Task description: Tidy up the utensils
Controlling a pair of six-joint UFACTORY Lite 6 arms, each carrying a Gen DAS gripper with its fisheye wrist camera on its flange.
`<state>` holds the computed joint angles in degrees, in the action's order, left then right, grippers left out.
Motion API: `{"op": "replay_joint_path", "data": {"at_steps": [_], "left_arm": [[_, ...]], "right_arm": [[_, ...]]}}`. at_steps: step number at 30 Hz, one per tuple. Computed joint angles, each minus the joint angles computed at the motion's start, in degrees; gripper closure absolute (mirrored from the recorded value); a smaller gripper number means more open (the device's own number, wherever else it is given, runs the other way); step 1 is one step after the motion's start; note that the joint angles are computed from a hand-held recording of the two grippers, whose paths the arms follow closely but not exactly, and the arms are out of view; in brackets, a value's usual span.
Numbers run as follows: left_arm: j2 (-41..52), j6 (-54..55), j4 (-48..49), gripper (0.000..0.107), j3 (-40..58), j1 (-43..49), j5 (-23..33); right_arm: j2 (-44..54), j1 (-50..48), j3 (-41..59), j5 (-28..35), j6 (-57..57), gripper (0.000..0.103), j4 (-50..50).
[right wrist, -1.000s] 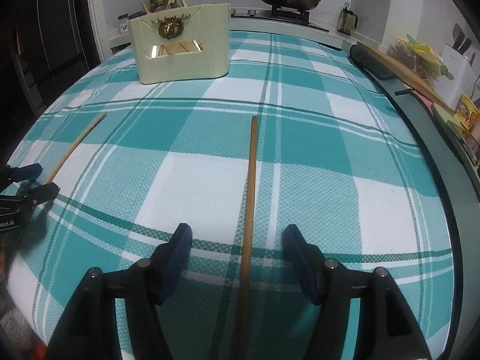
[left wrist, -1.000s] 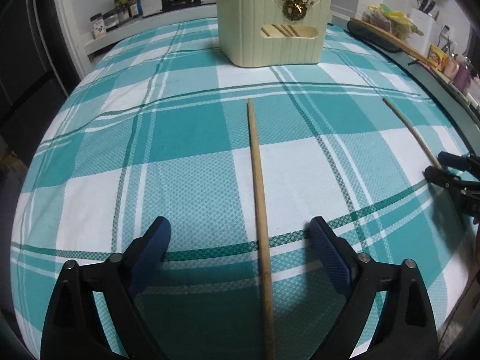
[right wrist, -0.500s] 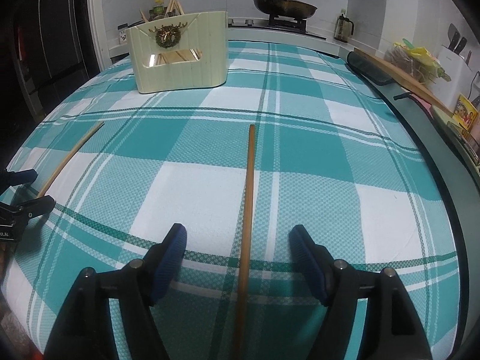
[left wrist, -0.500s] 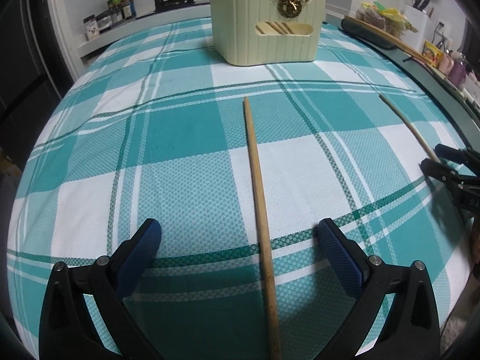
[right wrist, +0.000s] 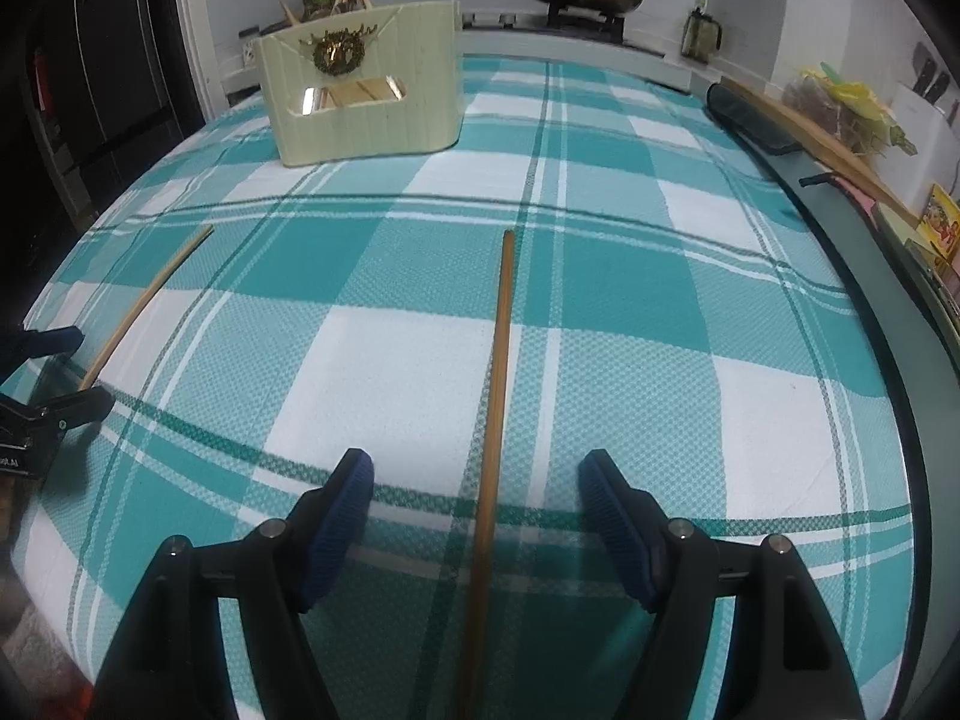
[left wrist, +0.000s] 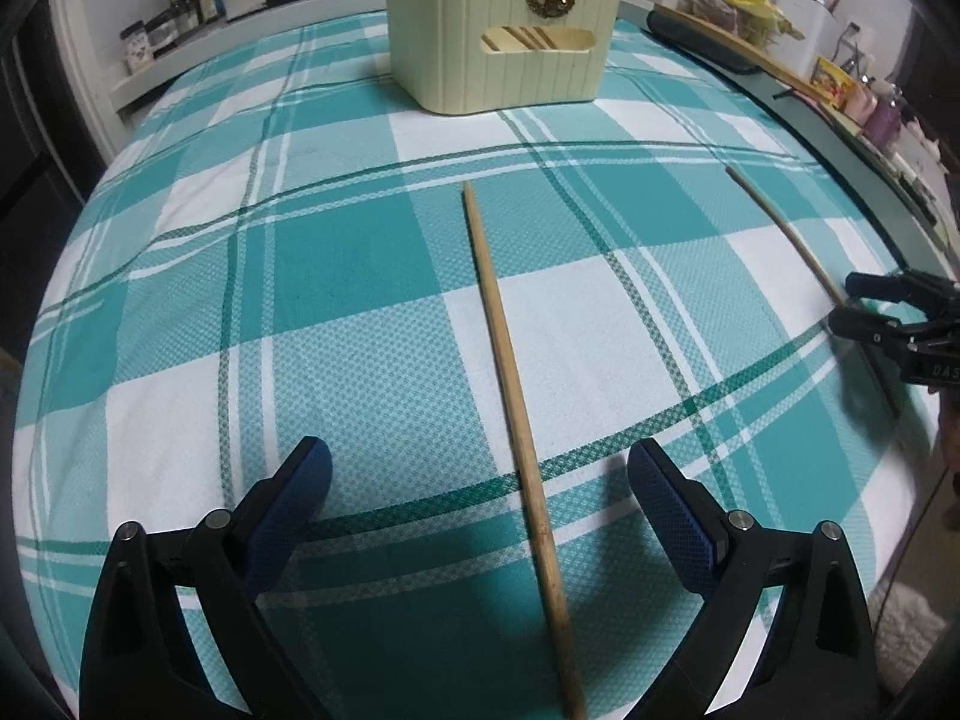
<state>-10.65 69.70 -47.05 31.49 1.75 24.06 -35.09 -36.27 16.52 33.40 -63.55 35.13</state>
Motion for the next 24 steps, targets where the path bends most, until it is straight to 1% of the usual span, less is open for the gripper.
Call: {"op": "replay_joint_path", "data": {"at_steps": [2,4,5,7,9,10,11,12,13,14,15,16,17,19,21,24], "left_arm": [[2.92,-0.84,2.28,0.008,4.80,2.00,4.71],[5.11,-3.58,5.49,0.011,8.19,0.89,5.11],[6.46,-5.25,7.45,0.012,9.91,-0.31,4.76],[9.96,-9.32,11.60,0.016,13.22,-2.66,3.95],[14.15,-16.19,17.60,0.027,16.77,-5.51,3.12],[16.44,-19.29,20.16,0.031,18.80,-6.83,3.14],[18.82,-22.24,22.48,0.037,20.97,-8.05,3.29],[19.58,-24.40,24.10,0.041,21.77,-9.25,2.15],[21.00,-26.28,25.29,0.048,23.55,-10.70,1.84],[22.13,-26.50,24.72,0.069,25.20,-11.61,2.14],[23.25,-28.03,25.34,0.098,26.85,-12.49,2.26],[24.59,-29.75,25.95,0.100,28.67,-13.28,2.28],[25.40,-29.09,24.34,0.102,29.83,-13.30,2.71],[23.92,-25.53,19.37,0.103,29.42,-12.30,2.94],[18.20,-18.49,12.13,0.103,26.05,-9.94,3.59],[7.41,-7.83,1.61,0.102,21.48,-3.84,8.65]], "right_arm": [[4.77,-3.98,4.79,5.15,-2.38,0.031,0.10],[9.12,-3.85,8.39,6.18,-1.13,0.032,-1.58],[10.92,-2.29,9.68,5.37,0.88,0.034,-3.33],[13.66,2.23,11.20,2.60,5.49,0.048,-7.40],[16.71,6.80,12.74,-0.16,9.63,0.049,-10.66],[18.19,9.13,13.76,-1.85,11.97,0.049,-11.92],[20.53,11.21,15.58,-2.95,14.64,0.050,-13.00],[22.87,12.36,17.58,-3.57,16.07,0.053,-12.99],[25.78,13.76,20.08,-4.47,17.58,0.062,-12.49],[28.96,15.05,22.83,-5.48,19.01,0.068,-12.06],[31.97,16.00,25.46,-6.54,20.54,0.081,-11.91],[34.88,16.50,28.08,-7.26,21.48,0.093,-10.96],[37.73,16.86,30.72,-7.24,22.70,0.097,-10.45],[39.52,16.96,33.17,-7.86,21.84,0.098,-7.00],[35.74,15.69,32.21,-6.92,18.46,0.098,-2.57],[23.69,10.78,28.12,0.03,6.37,0.098,9.45]]}}
